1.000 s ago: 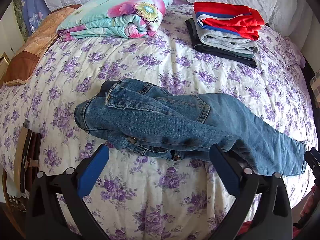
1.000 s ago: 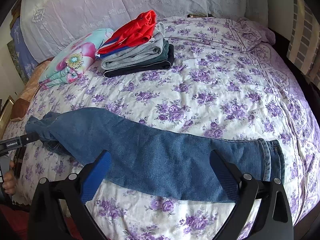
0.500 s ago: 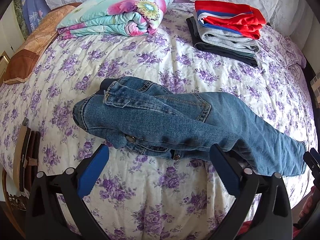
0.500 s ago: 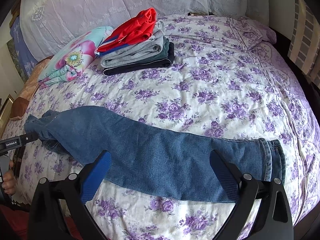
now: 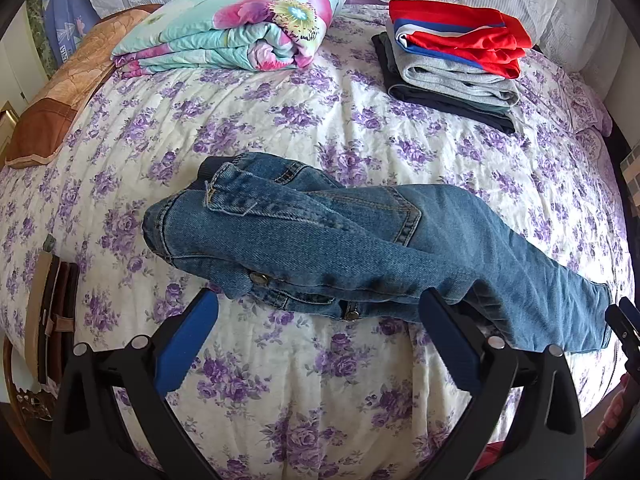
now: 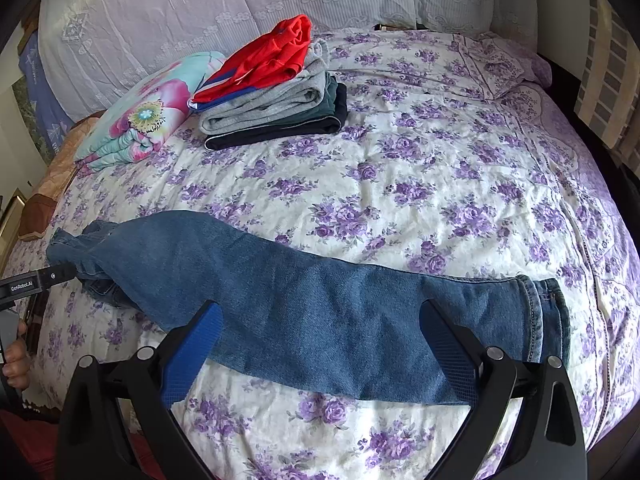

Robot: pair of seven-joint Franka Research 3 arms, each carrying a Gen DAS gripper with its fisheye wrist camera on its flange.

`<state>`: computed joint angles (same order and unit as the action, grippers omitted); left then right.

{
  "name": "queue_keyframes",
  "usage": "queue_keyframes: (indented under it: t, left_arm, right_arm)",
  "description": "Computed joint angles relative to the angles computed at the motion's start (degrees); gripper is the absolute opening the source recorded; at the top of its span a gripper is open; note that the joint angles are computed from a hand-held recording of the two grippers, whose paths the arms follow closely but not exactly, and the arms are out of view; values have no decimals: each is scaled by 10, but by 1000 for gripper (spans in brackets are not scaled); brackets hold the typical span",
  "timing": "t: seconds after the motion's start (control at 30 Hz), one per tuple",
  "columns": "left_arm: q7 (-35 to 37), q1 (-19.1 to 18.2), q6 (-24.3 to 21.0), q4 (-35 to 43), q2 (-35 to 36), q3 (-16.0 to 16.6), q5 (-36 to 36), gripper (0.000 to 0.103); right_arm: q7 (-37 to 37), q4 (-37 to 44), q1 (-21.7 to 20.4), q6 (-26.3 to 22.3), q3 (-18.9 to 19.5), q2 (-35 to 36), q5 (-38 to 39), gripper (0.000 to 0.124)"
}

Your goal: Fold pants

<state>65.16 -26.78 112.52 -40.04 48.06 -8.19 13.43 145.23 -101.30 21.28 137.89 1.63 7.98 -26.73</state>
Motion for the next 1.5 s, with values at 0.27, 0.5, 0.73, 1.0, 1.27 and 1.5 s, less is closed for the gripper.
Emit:
queue_keyframes:
  t: [0.27, 0.5, 0.73, 1.0, 1.27, 1.5]
  left_arm:
    - [2, -1, -4, 7, 4, 1, -1, 98]
    - [1, -1, -2, 4, 3, 1, -1, 98]
    - [3, -1, -5, 9, 5, 1, -2, 98]
    - [-2, -1, 4, -13, -6, 0, -1, 98]
    - [-2, -1, 0, -6, -2, -1, -1, 98]
    - [-5, 0, 5, -17, -7, -3, 1, 98]
  right_arm:
    - [2, 2, 1, -2, 0, 1, 0, 99]
    - [1, 2, 1, -2, 0, 1, 1, 99]
    - [-1, 3, 1, -4, 0, 1, 2, 99]
    - [0, 0, 1, -5, 0, 0, 2, 99]
    - [-2, 3, 1, -6, 0, 2, 4, 99]
    - [-2, 4, 2, -8, -1, 3, 5, 99]
